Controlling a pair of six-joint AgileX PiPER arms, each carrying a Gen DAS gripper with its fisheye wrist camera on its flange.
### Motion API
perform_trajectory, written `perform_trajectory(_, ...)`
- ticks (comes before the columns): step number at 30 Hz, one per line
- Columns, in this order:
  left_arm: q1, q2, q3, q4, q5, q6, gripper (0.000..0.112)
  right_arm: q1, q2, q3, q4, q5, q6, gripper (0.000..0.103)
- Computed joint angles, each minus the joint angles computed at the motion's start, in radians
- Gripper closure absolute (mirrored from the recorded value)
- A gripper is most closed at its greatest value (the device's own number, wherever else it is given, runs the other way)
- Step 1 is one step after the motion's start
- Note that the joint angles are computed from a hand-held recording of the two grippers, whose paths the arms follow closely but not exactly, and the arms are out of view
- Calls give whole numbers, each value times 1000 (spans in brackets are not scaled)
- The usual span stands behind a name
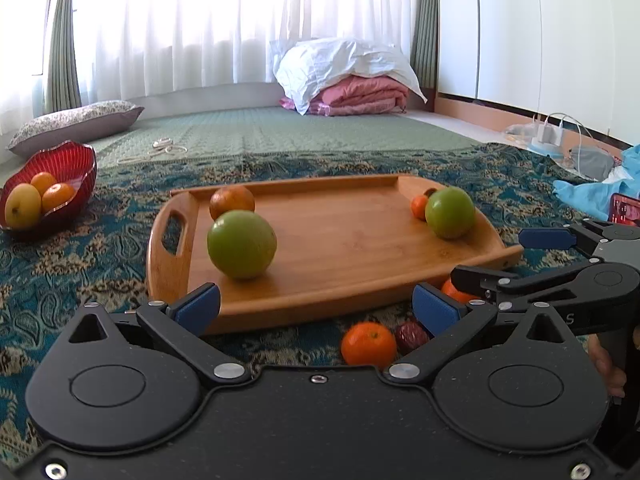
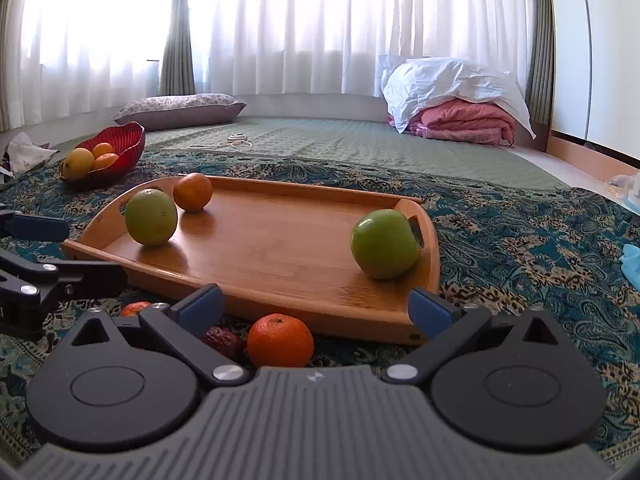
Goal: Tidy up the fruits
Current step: 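Move both open tools back toward the remaining mandarins and dates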
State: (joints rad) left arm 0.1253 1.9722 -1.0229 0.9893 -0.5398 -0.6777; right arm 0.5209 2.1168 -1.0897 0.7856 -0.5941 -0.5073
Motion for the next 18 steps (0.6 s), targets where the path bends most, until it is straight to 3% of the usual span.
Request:
perform_trajectory(8,-12,11,37,-51,6,58,10,16,14,20,1,-14,-14,0)
perform_trajectory(18,-37,41,30,-61,25,53,11,42,47,-27,121,-7,-147,0)
